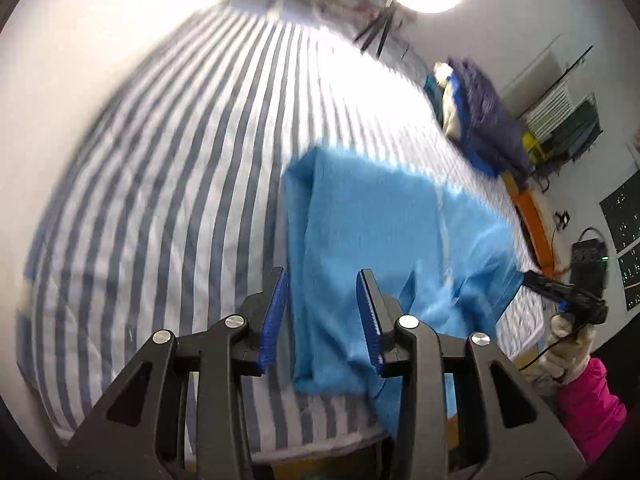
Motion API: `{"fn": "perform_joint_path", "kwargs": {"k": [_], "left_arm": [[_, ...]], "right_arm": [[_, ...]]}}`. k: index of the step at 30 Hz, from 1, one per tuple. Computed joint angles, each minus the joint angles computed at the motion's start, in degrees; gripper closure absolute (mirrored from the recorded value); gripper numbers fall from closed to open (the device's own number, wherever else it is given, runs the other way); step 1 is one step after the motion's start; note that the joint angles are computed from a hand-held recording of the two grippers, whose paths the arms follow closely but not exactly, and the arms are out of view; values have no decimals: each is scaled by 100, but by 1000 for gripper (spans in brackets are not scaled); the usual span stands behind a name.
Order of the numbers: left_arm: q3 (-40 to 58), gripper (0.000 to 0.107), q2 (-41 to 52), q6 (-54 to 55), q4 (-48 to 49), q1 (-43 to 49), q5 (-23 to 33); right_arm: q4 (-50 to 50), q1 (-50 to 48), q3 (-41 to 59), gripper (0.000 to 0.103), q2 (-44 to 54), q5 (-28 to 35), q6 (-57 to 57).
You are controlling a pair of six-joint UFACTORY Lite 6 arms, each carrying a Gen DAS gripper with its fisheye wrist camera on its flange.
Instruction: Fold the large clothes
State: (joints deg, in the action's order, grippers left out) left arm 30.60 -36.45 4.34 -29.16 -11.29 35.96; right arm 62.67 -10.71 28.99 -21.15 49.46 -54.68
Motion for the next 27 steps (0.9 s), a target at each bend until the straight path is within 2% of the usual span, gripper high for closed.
{"fn": "perform_joint_path", "kwargs": {"k": [3,5,6,8,10,12,14,16,17,19,21,23,25,27], "left_arm": [[509,72,712,264,-256,-45,-304],[878,72,1380,574,-652,-95,-564],[1102,72,1786,855,-957,-94,-634],[1372,72,2353,1479,-1586,-72,-696],[1694,72,2959,1772,-1655,-239,-907],[2076,72,3717,1400,-988,-469,-1248],[2332,72,4547,826,-324,-552,-1540],[2396,72,4981,970,-465,-545,-1706],[2299,72,4884,1085,-608,-541,-1805],[2163,72,4550,1229,-823,-476,-1655],[1925,72,3974,1362,-933,-437,-1479],[1882,72,3536,840,-382,-572,-1435],[2066,72,3455,584,-178,-721,-1400],[2435,72,3735,450,-104,-947,-1410]], "right_arm": [[211,407,434,57,822,-560,27],[160,467,457,59,1095,-601,39],[51,673,418,60,1091,-856,215],[-104,781,249,74,838,-855,274],[-114,906,20,95,587,-891,389],[33,1020,-240,98,393,-886,391],[-225,1566,-411,98,398,-1362,755],[-665,1967,-392,98,417,-1730,1206],[-794,1975,-379,97,340,-1716,1332],[-1170,1669,-313,71,-130,-1367,1584],[-1363,1283,-131,68,-541,-1003,1614],[-1532,1087,84,68,-843,-905,1738],[-1385,1234,411,68,-725,-1091,1626],[-1490,1880,958,68,-131,-1725,1836]]}}
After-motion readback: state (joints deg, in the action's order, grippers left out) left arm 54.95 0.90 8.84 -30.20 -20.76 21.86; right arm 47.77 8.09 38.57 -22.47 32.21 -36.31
